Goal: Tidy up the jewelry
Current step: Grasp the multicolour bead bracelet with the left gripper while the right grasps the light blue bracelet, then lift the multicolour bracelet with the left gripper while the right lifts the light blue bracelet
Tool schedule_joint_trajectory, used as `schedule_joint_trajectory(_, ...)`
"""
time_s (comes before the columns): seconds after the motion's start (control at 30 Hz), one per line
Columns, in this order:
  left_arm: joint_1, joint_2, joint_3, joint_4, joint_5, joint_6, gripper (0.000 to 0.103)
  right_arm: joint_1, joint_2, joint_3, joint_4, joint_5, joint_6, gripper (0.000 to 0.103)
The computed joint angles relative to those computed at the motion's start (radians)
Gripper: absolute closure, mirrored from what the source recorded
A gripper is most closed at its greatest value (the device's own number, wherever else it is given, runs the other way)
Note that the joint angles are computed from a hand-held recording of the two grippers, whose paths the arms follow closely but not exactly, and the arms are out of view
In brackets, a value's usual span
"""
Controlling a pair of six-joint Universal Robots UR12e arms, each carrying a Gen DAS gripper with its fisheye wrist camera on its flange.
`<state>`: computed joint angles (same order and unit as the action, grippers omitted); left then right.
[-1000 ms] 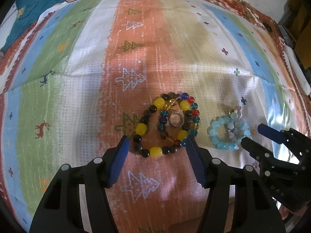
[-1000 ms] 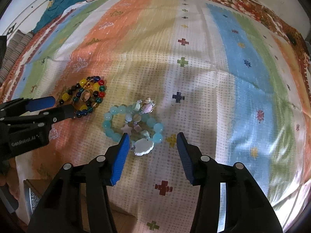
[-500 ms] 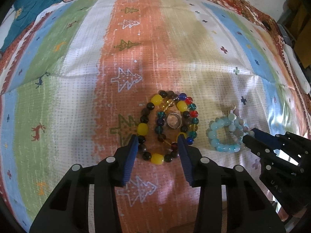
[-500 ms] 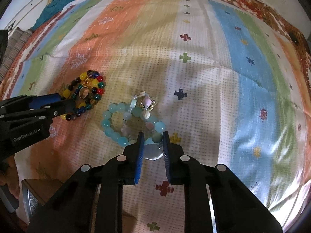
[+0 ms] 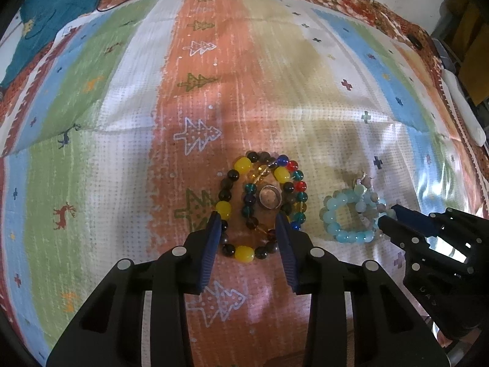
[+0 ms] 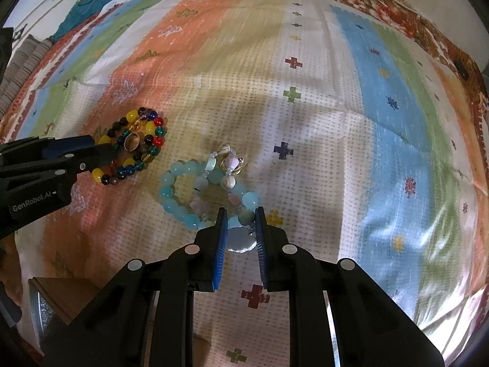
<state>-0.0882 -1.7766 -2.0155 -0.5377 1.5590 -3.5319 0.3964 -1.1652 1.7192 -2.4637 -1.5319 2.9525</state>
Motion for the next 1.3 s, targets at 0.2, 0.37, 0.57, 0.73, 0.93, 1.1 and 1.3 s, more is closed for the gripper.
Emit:
schedule_joint_trajectory(0.2, -0.005, -0.008, 0.01, -0.015, 0.0, 0.009, 0.071, 0.0, -0.001, 0.0, 0.0, 0.001, 0.001, 0.084)
schedule_joint_trajectory(0.37, -0.005, -0.01, 0.01, -0.02, -0.01, 0.01, 0.072, 0.0, 0.0, -0.002, 0.005, 0.003, 0.002, 0.084)
schedule_joint_trajectory(0.57, 0.005, -0.01, 0.003, -0.012, -0.041, -0.014, 0.072, -0.001, 0.0, -0.002, 0.006, 0.002, 0.004, 0.084)
schedule_joint_trajectory(0.73, 0.015, -0.015, -0.001, 0.001, -0.068, -0.035, 0.072, -0.001, 0.001, -0.004, 0.008, 0.001, 0.002, 0.084)
schedule_joint_trajectory(0.93, 0.015, -0.022, 0.005, 0.003, -0.071, -0.034, 0.074, -0.001, 0.003, -0.004, 0.005, -0.001, -0.001, 0.084)
schedule_joint_trajectory(1.1, 0.012, -0.03, 0.014, -0.013, -0.056, -0.027, 0.091, 0.001, 0.002, -0.001, -0.003, -0.007, -0.006, 0.084)
schedule_joint_trajectory(1.3, 0.014, -0.025, 0.009, -0.008, -0.056, -0.031, 0.093, 0.003, -0.004, 0.007, -0.028, -0.004, -0.012, 0.089)
